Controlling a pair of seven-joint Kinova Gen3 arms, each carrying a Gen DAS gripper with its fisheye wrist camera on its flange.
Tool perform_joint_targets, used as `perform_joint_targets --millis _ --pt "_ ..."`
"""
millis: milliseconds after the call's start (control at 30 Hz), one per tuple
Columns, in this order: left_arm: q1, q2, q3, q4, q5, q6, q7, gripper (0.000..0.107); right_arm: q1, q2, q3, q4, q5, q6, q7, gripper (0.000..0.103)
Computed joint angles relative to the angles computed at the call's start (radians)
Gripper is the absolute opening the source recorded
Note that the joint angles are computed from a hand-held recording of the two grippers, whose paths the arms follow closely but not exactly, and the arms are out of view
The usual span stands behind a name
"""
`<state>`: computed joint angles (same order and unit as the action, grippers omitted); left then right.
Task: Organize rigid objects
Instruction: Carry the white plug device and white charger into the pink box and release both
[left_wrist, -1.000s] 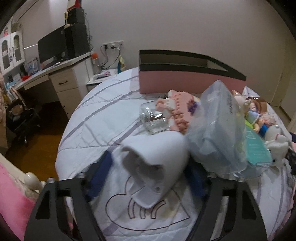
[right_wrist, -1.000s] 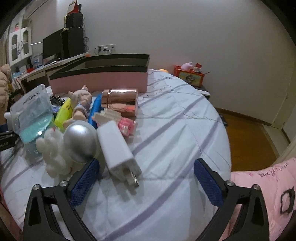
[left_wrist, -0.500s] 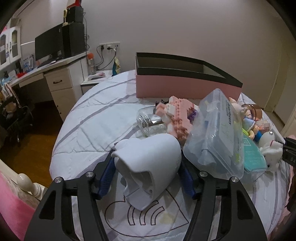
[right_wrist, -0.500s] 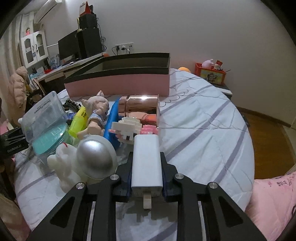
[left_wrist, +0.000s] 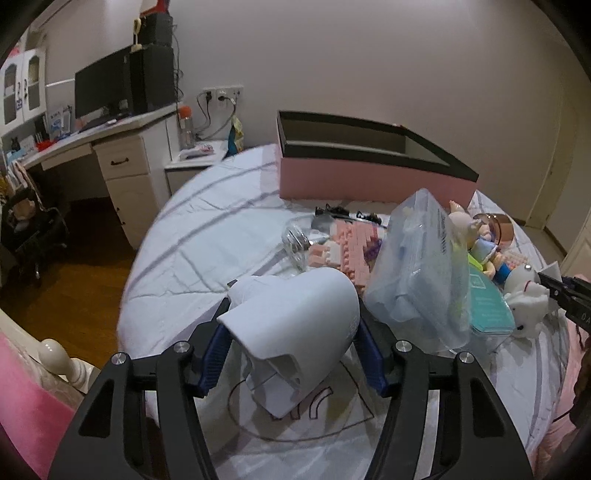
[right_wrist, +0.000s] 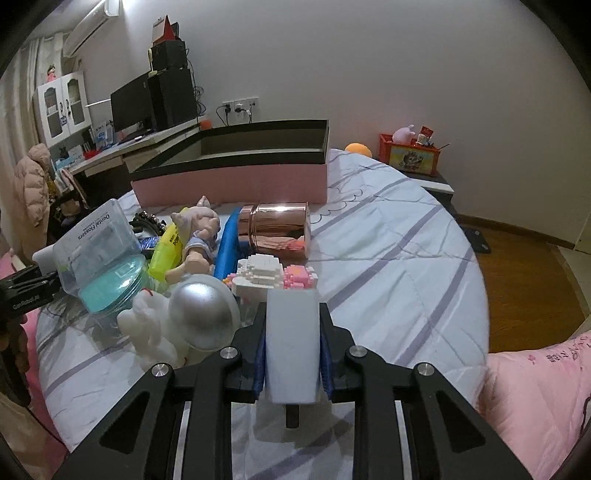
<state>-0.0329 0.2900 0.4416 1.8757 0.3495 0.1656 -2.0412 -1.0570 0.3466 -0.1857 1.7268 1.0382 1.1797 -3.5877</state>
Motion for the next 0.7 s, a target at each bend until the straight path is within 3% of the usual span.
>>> perform_joint_targets --millis 300,500,600,700 --pt "-0.142 -0.035 0.141 0.033 0.099 -0.015 -0.082 0.062 -0.017 0.011 -0.001 -0.024 0.006 0.023 0.003 0.023" --pt "-0.16 -0.054 0.162 0.044 0.15 -0.021 -0.133 0.062 -0.031 0.008 0.001 -0.035 0.012 0.051 0.009 0.023" --pt "-0.244 -0.058 0.251 0.06 0.198 -0.032 -0.179 0.062 -0.028 0.007 0.0 -0.031 0.013 0.05 0.011 0.023" --pt "-0.27 -0.063 0.274 0.06 0.227 -0.026 -0.204 0.062 -0.022 0.003 0.0 -0.008 0.02 0.028 -0.022 0.023"
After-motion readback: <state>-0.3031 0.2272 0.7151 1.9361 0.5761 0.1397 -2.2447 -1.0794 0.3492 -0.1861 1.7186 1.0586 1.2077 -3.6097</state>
